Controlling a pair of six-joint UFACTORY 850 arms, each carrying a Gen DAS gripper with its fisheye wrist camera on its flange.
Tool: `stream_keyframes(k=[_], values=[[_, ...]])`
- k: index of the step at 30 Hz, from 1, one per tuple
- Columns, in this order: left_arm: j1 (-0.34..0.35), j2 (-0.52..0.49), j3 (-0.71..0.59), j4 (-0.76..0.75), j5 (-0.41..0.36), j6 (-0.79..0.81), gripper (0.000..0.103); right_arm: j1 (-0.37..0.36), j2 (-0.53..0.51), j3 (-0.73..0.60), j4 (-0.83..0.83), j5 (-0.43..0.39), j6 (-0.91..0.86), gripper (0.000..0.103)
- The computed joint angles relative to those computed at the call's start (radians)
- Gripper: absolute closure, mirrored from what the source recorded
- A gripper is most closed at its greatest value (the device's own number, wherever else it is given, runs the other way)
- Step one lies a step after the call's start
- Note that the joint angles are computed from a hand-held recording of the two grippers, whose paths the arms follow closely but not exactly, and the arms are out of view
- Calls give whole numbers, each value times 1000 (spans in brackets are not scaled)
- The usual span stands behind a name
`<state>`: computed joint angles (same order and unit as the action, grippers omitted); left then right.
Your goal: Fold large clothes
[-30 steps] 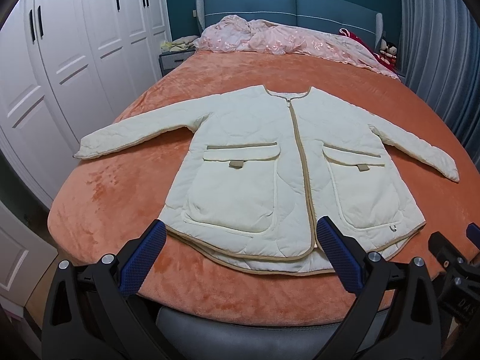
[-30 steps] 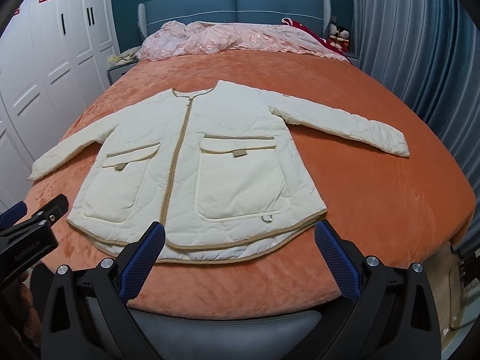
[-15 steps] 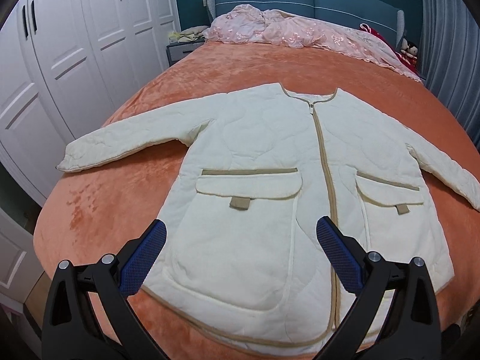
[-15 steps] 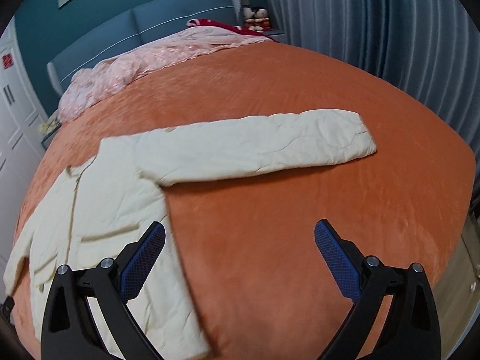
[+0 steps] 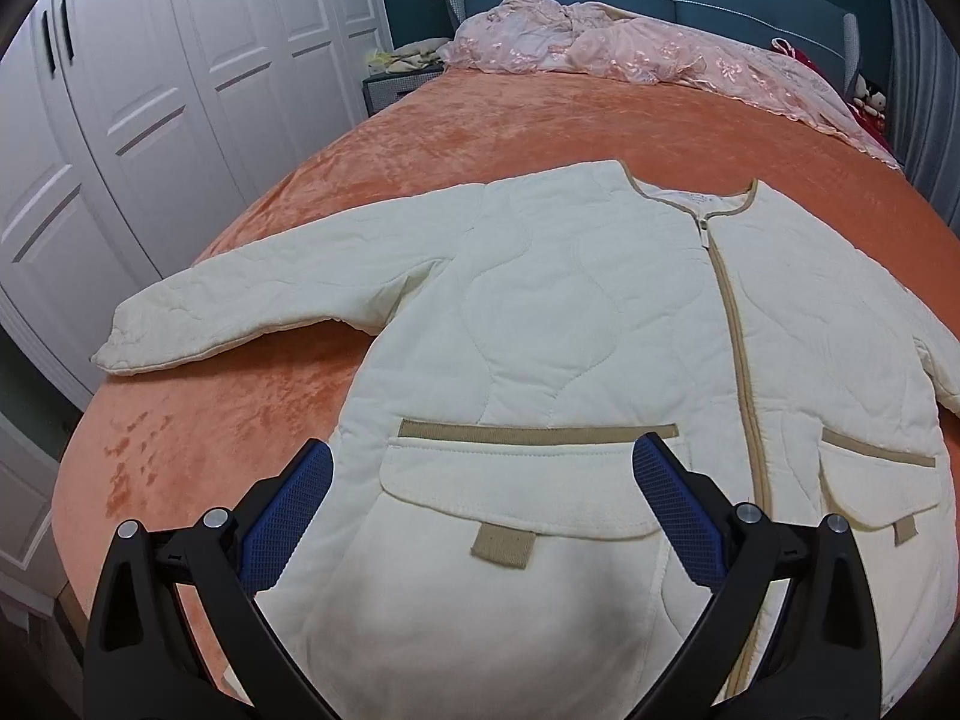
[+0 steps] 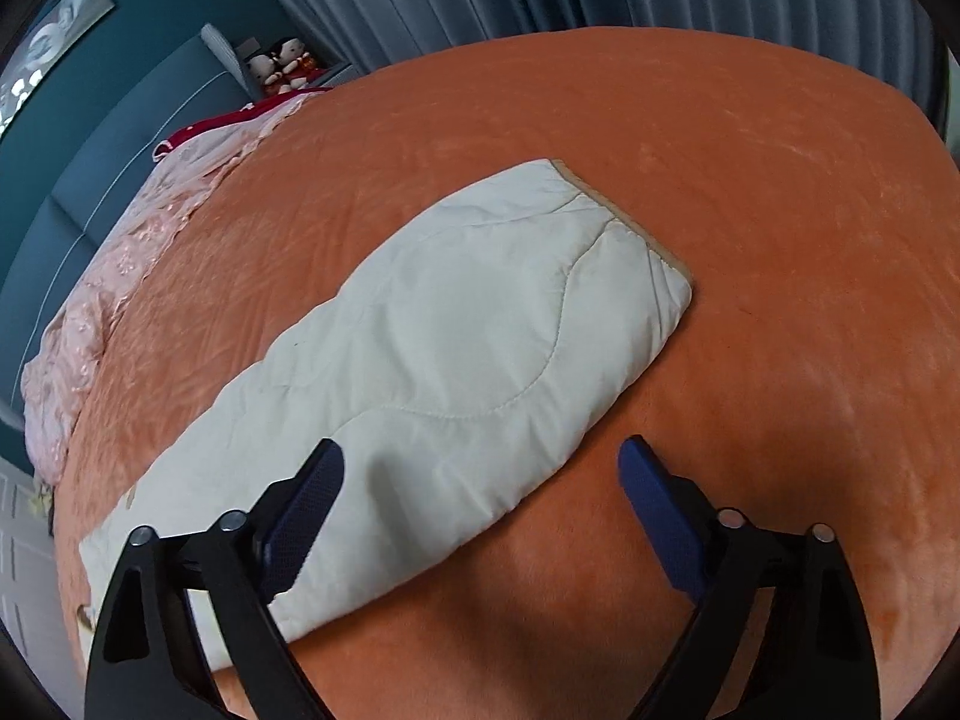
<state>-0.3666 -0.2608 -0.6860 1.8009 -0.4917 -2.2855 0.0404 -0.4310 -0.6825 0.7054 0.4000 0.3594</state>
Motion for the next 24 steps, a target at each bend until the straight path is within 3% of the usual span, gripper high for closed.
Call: stream_keyframes(k=[1,2,3,4,6,7,11,15,18,24], values=[[6,-11,-7,4,-2,-3,5,-2,-15,-17,22,-7,-24,33],[12,-20,-12,13,-2,-10,5,2,-27,-35,86,-7,-89,37],[19,-27,-14,26,0,-22,5,11,-35,-53,156,-2,-166,46],[25,-33,-17,33,2,-30,5,17,-41,-71,183,-2,-213,66],[42,-43,-20,58,16,-57,5,33,-45,-115,222,-22,-296,89],[50,-47,-21,68,23,-68,5,46,-35,-124,216,-12,-304,92],[72,-49,-14,97,26,-110,5,163,18,-198,119,37,-341,94],[94,-35,6,144,38,-176,5,328,14,-335,-8,22,-423,94],[111,-27,19,177,47,-208,5,444,-47,-465,-150,-35,-408,94],[165,-4,47,296,96,-321,5,610,-251,-726,-534,-198,-170,91]])
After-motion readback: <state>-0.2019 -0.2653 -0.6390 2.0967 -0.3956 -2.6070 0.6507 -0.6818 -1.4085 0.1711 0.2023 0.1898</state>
